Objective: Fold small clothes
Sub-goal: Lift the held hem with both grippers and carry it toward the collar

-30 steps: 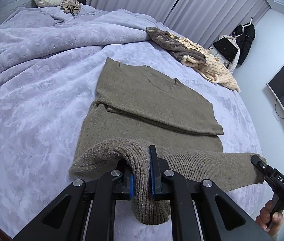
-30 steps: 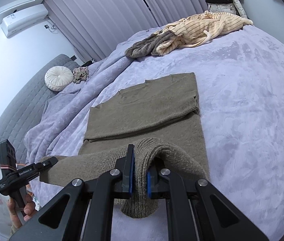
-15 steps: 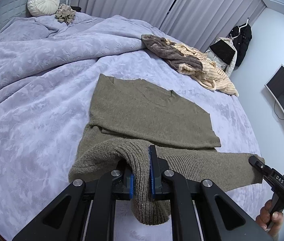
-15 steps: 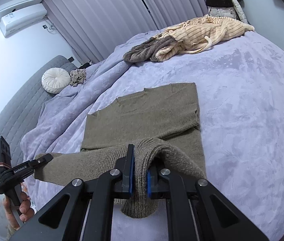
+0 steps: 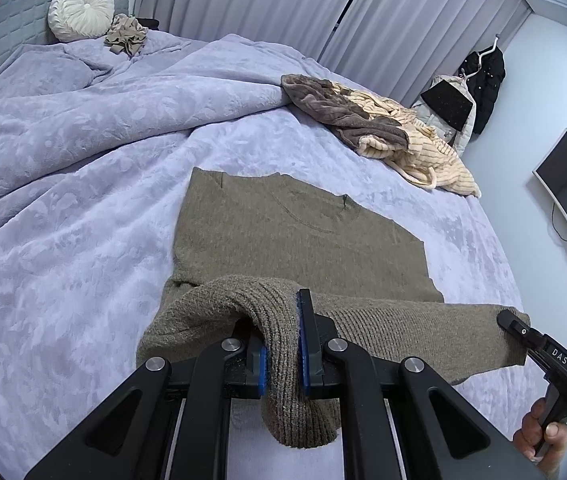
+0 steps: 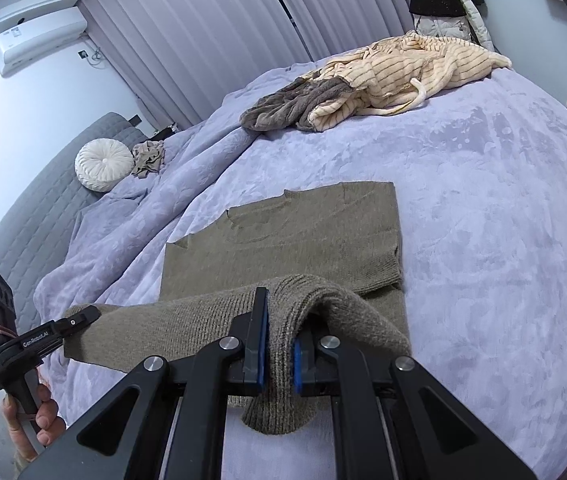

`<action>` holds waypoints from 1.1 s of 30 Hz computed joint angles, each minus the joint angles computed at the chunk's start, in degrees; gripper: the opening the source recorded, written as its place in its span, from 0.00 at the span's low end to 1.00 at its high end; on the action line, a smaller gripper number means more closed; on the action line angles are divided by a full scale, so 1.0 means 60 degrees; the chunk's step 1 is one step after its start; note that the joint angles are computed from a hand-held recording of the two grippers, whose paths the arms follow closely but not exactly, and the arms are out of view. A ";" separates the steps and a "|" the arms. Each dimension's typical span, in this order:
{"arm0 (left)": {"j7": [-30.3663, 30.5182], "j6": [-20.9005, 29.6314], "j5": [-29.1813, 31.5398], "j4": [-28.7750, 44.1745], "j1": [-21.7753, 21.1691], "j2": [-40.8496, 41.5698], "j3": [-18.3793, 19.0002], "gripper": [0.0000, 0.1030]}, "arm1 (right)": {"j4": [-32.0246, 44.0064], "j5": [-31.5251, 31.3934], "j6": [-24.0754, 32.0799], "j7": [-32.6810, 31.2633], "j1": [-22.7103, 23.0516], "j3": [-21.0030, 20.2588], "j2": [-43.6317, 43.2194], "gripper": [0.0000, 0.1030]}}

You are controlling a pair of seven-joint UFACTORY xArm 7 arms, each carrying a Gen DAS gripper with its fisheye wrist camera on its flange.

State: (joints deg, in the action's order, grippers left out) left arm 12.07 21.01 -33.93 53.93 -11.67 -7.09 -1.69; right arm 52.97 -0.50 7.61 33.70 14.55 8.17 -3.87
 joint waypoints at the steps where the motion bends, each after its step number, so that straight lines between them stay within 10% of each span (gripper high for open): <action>1: -0.0028 0.0006 0.0037 0.0052 0.0009 0.0047 -0.0005 0.12 | 0.0071 -0.0072 0.0034 0.0048 -0.0022 0.0006 0.0054 0.10; 33: -0.0511 0.0161 0.0694 0.1108 0.0345 0.0785 -0.0237 0.12 | 0.1567 -0.1107 0.0762 0.0462 0.0008 -0.0219 0.0933 0.10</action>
State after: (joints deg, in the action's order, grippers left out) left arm 9.01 21.98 -29.76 60.58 -9.60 -2.38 -3.11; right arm 62.37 -7.14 12.18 36.47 14.59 6.85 1.73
